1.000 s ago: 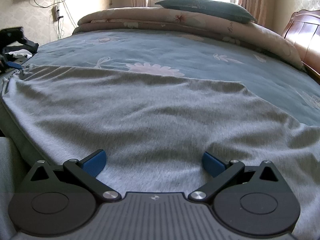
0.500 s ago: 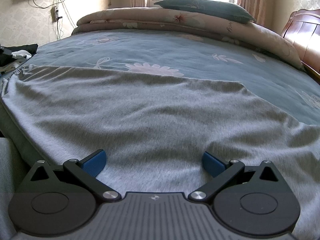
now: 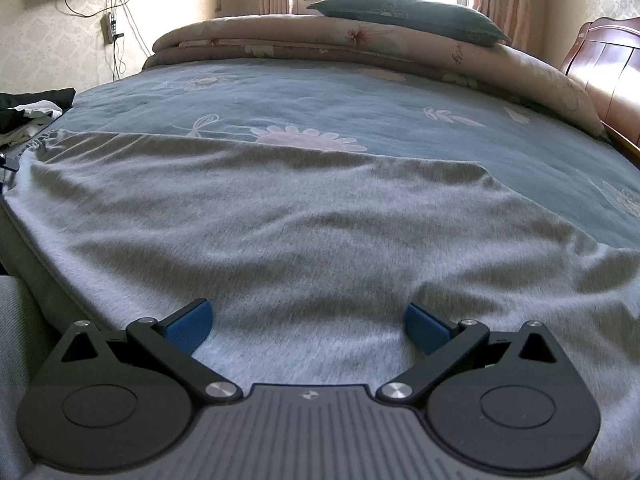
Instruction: Fold clothes
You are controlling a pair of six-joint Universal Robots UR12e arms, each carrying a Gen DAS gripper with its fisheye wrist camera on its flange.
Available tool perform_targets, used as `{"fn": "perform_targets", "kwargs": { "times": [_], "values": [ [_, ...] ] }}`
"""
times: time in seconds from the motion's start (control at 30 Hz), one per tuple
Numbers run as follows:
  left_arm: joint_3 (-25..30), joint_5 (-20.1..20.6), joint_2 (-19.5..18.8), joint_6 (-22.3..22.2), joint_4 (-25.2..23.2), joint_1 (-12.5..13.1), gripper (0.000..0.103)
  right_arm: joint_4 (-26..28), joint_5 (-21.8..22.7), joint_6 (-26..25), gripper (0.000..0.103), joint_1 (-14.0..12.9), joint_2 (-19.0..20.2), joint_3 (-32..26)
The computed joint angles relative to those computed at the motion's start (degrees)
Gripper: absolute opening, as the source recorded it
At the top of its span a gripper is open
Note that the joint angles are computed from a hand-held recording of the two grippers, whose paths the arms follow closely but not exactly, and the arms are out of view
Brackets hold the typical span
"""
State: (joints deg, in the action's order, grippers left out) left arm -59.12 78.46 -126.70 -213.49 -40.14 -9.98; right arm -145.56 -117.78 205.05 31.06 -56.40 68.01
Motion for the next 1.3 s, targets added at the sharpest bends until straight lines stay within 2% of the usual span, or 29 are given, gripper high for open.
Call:
{"fn": "perform_targets", "kwargs": {
  "times": [0.07, 0.13, 0.2, 0.3, 0.43, 0.63, 0.77, 0.9, 1.0, 1.1, 1.13, 1.2, 1.3],
  "values": [
    [-0.34, 0.00, -0.15, -1.06, 1.58, 0.06, 0.045, -0.04, -0.06, 0.02, 0.103, 0.01, 0.03, -0.02],
    [-0.57, 1.01, -0.10, -2.11, 2.15, -0.07, 0.034, 0.09, -0.13, 0.09, 0.103, 0.03, 0.08, -0.11],
    [-1.11, 3.07, 0.24, -3.18, 2.70, -0.40, 0.019, 0.24, -0.12, 0.14, 0.103, 0.05, 0.07, -0.17],
    [-1.95, 5.64, 0.87, -3.78, 3.90, -0.91, 0.007, 0.28, -0.15, 0.20, 0.103, 0.06, 0.05, -0.17],
    [-2.94, 6.61, 1.77, -3.23, 7.09, -1.19, 0.007, 0.16, -0.12, 0.16, 0.103, 0.04, 0.03, -0.10],
    [-2.38, 7.92, 1.68, -2.71, 5.15, -1.35, 0.005, 0.25, -0.31, 0.30, 0.103, 0.09, 0.13, -0.23],
    [-2.57, 8.31, 1.81, -3.09, 3.44, -1.24, 0.006, 0.43, -0.30, 0.34, 0.103, 0.11, 0.11, -0.31],
    [-1.41, 8.40, 1.26, -4.38, -0.59, -0.89, 0.013, 0.27, -0.28, 0.26, 0.103, 0.07, 0.10, -0.24],
    [-2.46, 10.06, 2.11, -4.38, 1.18, -1.17, 0.018, 0.54, -0.04, 0.21, 0.103, 0.00, 0.04, -0.28],
    [-2.62, 11.96, 2.81, -0.97, 3.39, -1.83, 0.020, 0.28, -0.21, 0.20, 0.103, 0.04, 0.03, -0.16],
    [-2.43, 11.45, 2.84, 0.59, 4.46, -1.95, 0.022, 0.20, -0.23, 0.19, 0.103, 0.05, 0.04, -0.13],
    [-1.21, 8.43, 2.18, 2.92, 5.70, -1.97, 0.039, 0.06, -0.28, 0.17, 0.103, 0.07, 0.06, -0.09],
    [1.82, 1.73, 0.06, 5.57, 4.41, -1.97, 0.043, 0.30, -0.34, 0.26, 0.103, 0.11, 0.10, -0.22]
  ]
}}
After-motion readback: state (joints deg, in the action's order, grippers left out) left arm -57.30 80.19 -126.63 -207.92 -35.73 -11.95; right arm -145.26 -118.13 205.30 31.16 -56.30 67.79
